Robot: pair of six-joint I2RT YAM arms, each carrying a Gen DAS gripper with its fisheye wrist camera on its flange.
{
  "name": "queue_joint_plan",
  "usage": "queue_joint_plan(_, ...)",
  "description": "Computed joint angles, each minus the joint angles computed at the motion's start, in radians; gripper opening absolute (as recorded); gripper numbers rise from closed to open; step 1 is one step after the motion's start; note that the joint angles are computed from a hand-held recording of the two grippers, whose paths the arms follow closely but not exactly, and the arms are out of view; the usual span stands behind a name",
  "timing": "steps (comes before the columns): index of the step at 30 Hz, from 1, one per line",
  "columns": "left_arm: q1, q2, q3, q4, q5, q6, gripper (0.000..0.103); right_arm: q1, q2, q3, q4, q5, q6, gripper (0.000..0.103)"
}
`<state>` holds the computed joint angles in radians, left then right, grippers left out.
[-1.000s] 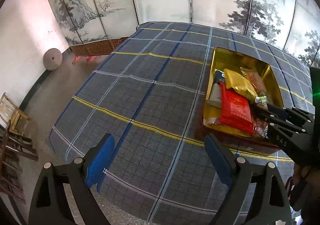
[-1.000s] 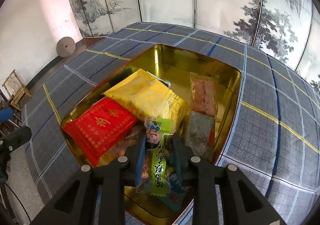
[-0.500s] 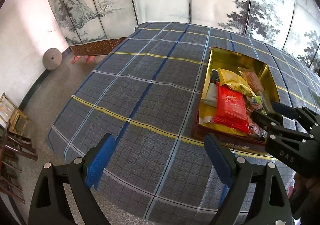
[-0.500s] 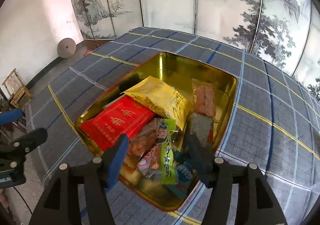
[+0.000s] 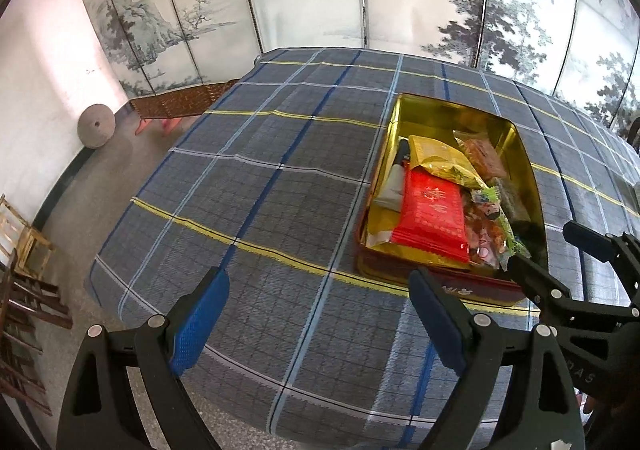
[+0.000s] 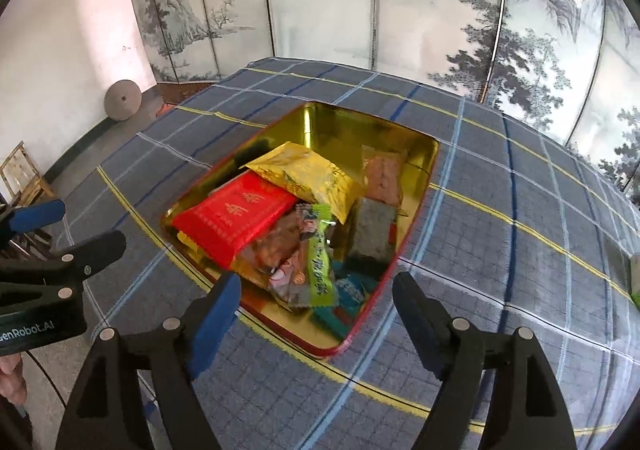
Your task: Organize snacks
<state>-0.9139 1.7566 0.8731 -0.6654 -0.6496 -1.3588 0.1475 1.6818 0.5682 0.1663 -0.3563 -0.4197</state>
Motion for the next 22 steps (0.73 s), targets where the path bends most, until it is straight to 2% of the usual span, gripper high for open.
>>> queue_joint_plan(13, -0.007, 0.021, 0.032, -0.011, 0.001, 0.004, 0.089, -0.027, 0.019, 0.012, -0.024, -0.004, -0.031, 0.08)
queue_joint_plan(22, 0.007, 0.025, 0.036, 0.031, 0.011, 0.044, 0.089, -0.034, 0.026, 0.02, -0.025, -0.008, -0.028, 0.08)
